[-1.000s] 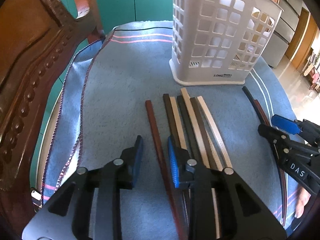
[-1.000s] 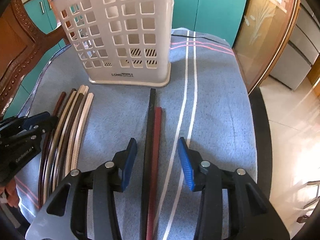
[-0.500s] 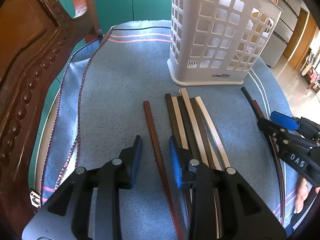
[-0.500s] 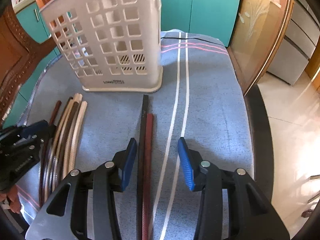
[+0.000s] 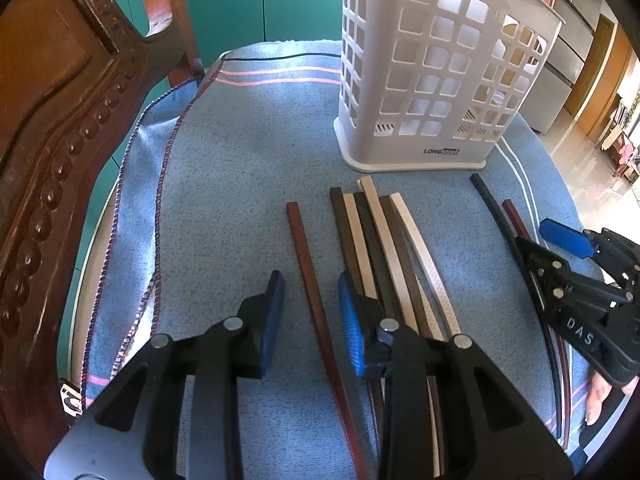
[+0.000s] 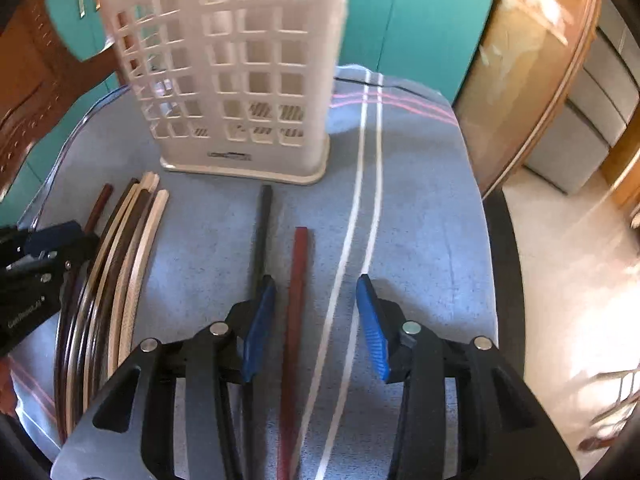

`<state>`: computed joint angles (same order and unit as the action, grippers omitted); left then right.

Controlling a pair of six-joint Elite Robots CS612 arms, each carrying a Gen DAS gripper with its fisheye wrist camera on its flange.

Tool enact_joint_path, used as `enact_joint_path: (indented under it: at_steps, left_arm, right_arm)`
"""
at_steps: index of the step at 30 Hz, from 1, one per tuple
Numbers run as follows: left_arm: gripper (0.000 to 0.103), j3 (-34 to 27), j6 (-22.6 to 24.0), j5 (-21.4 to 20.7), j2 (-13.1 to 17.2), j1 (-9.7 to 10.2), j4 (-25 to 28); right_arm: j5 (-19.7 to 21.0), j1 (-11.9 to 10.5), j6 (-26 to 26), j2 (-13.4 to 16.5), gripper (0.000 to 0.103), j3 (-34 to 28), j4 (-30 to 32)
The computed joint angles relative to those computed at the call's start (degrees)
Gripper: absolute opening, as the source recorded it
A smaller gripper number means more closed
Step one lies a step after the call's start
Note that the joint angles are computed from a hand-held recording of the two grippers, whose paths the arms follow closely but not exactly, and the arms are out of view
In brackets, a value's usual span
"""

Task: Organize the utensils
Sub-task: 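Position the right gripper over the red chopstick and close on it, then close the left gripper on a brown chopstick while the right gripper lifts the red one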

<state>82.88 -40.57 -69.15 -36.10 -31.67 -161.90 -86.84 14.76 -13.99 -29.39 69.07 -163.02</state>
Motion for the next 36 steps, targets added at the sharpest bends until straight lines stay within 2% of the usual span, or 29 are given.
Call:
enact_joint_path:
  at_steps: [4, 14, 22, 24, 29, 31, 36]
  left_arm:
    - [0.030, -0.29, 0.24, 0.48, 0.20, -0.07, 0.20]
    - [0.032, -1.02, 0.18, 0.91, 0.34, -0.16, 1.41]
    - [0.032, -0.68, 0.56, 0.68, 0.17, -0.10, 1.11]
    - [0.032, -0.54, 0.67, 0.61, 0.12, -0.08, 0.94]
    - [0.032, -0.28, 0.67, 0.42, 0.04, -0.07, 0.56]
    - [0.032, -0.27, 0.55, 0.52, 0.03, -0.09, 0.67]
    - [0.030, -0.08, 0.05, 0.27, -0.03, -0.10, 0.21]
  right_arm:
    - [1.99, -0.41, 0.73, -0.30, 0.043, 0.29, 0.99]
    - [2.20, -0.41, 0.79, 0.27, 0.042, -0.86, 1.74]
    - [-3.98, 1.37, -4.49, 0.77, 0.040, -0.24, -3.33]
    - [-2.02, 1.04, -3.81, 0.56, 0.032, -0.40, -1.63]
    - [4.71, -0.36, -0.99, 0.16, 0.019, -1.25, 3.40]
    - [6.85, -0.79, -0.62, 0.02, 0.008, -1.31, 4.37]
    - [10.74, -1.75, 0.25, 0.08, 0.007, -1.79, 5.22]
